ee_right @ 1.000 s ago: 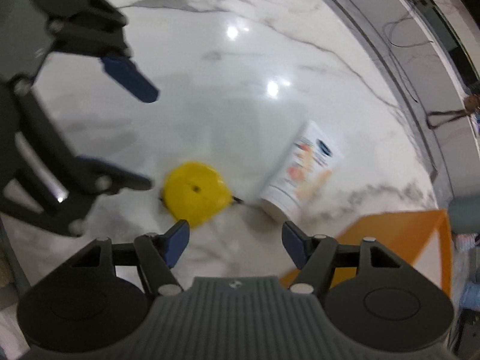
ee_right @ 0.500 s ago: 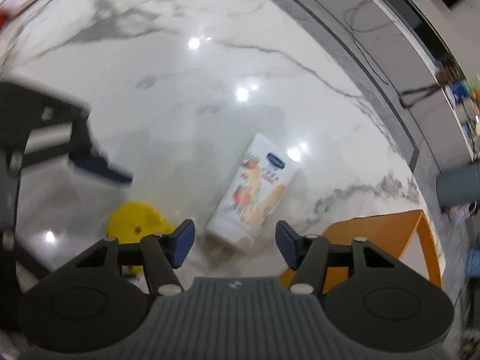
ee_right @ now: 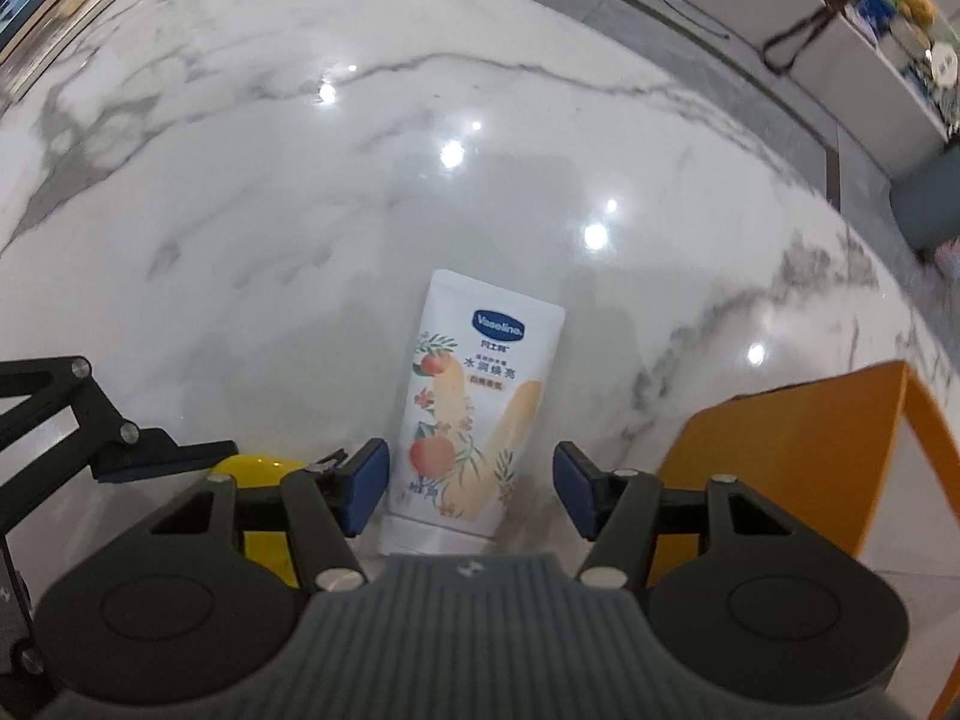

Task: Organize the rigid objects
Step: 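Grasp the yellow tape measure with the left tool while the right tool grasps the Vaseline tube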

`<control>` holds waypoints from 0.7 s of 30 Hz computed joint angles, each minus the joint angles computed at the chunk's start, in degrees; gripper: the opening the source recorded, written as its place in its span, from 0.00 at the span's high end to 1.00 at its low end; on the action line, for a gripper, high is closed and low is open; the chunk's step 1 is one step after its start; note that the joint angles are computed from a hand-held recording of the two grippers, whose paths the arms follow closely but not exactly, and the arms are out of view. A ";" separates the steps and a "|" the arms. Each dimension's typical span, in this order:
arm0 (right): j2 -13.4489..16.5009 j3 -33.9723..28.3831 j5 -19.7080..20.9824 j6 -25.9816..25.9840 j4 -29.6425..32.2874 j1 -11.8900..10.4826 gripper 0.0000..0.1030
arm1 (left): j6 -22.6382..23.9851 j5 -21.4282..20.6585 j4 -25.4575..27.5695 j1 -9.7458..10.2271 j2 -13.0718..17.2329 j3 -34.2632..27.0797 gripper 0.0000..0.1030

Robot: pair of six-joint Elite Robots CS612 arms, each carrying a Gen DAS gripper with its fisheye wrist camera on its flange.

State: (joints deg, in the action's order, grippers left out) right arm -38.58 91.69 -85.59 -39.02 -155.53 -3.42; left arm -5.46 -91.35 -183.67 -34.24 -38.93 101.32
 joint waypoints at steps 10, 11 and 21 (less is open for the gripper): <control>0.14 -0.60 2.25 1.28 2.48 -0.33 0.54 | -1.13 2.13 -0.68 -0.74 0.50 -0.54 0.35; 0.06 -0.28 2.28 0.88 1.99 -0.32 0.55 | -1.24 2.92 -0.25 -1.08 0.17 -0.22 0.36; -2.62 3.58 3.21 -2.02 0.40 -1.04 0.56 | -3.24 6.34 4.25 -1.99 -1.71 0.40 0.36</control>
State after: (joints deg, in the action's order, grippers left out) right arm -41.20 95.27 -82.38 -41.04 -155.13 -4.46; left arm -8.70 -85.01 -179.42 -36.22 -40.64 101.72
